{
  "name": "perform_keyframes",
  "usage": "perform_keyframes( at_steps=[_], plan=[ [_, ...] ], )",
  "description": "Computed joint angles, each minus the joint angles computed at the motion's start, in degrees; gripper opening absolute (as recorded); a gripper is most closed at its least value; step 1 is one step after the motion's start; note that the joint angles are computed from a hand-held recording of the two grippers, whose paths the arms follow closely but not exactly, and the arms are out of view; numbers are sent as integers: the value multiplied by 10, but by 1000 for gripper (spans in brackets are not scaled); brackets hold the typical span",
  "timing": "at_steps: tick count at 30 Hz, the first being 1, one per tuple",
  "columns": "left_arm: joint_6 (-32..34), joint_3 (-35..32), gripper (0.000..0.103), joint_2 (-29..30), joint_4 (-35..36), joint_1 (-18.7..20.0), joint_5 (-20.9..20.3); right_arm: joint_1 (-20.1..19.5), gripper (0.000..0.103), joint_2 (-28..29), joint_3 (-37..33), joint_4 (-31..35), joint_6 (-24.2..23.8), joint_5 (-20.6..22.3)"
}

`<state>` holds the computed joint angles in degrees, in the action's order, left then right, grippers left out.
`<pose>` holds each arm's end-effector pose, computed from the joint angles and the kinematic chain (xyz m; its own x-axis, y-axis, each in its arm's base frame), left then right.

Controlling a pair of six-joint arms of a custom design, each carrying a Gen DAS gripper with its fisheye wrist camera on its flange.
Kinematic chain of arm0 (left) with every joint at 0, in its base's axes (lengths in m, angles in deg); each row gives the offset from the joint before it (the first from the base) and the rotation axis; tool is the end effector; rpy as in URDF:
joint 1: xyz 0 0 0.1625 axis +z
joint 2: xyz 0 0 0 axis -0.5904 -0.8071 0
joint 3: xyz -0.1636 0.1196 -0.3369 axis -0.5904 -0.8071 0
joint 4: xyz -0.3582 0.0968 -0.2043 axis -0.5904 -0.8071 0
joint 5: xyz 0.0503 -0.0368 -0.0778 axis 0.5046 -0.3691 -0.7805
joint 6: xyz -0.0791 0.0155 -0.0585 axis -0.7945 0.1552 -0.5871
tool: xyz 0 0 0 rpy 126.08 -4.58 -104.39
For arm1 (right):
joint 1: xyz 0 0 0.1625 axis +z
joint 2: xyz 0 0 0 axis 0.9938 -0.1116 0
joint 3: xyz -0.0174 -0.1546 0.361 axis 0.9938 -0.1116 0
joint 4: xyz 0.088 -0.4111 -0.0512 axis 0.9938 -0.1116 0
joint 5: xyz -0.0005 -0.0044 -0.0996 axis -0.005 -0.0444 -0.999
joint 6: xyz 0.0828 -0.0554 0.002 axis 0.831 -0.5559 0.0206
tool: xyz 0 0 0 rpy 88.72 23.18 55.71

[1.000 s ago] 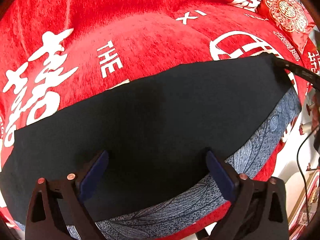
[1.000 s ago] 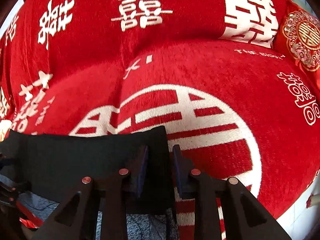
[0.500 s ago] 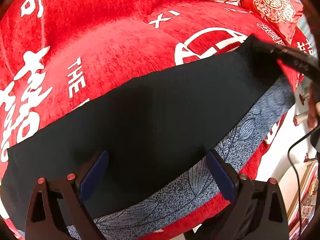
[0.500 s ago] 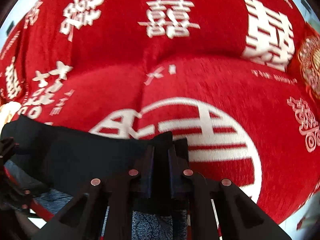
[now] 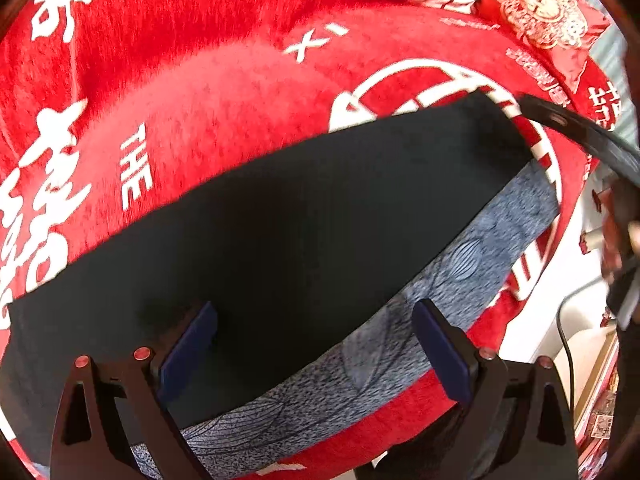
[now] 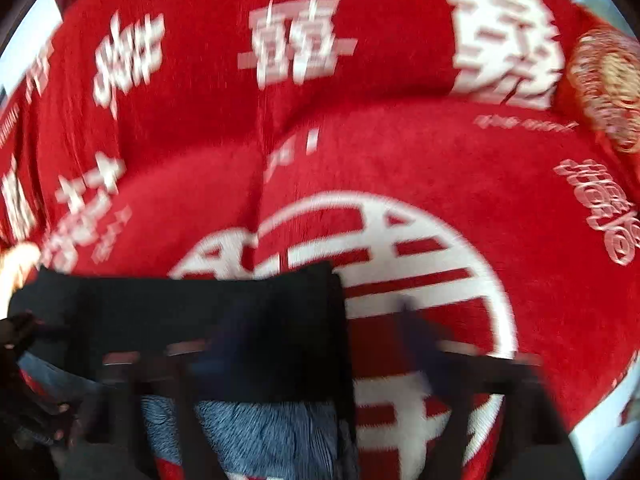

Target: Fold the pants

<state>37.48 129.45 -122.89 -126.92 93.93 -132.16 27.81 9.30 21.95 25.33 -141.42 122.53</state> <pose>-0.1572 -0.5859 0.1714 -0.3847 0.8581 -0.3401 0.7991 0.4940 0.3427 0.2171 -0.4249 0.1440 -0.7110 0.5054 0.4889 -0.0836 0.6296 -0.7724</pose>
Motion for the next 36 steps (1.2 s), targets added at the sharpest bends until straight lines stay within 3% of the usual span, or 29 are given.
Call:
perform_keyframes(
  at_steps=[1, 4, 7, 10, 13, 18, 20, 27, 29, 32, 36],
  plan=[
    [9, 6, 99, -2, -13, -2, 0, 19, 91, -9, 16, -15, 6, 17],
    [-5, 4, 99, 13, -9, 0, 40, 50, 91, -32, 61, 4, 113, 9],
    [-6, 8, 103, 17, -24, 5, 40, 49, 90, -59, 127, -38, 183, -54],
    [-17, 1, 103, 17, -7, 3, 41, 34, 90, -42, 148, -67, 212, -100],
    [-30, -5, 103, 5, 9, 6, 31, 25, 90, -31, 157, -119, 187, -115],
    [-31, -9, 103, -12, 21, 21, 33, 5, 70, -41, 175, -201, 124, -135],
    [-43, -16, 103, -10, 32, 28, 36, -3, 44, -45, 179, -216, 103, -144],
    [-35, -30, 103, -21, 29, 41, 18, -38, 45, -79, 218, -281, 105, -199],
    [-46, -39, 103, -19, 35, 47, 20, -53, 56, -95, 246, -326, 103, -232],
    [-64, -53, 103, -18, 49, 58, 20, -60, 57, -110, 268, -363, 117, -260],
    [-80, -44, 103, -7, 32, 61, 65, -64, 57, -94, 259, -356, 110, -269]
  ],
)
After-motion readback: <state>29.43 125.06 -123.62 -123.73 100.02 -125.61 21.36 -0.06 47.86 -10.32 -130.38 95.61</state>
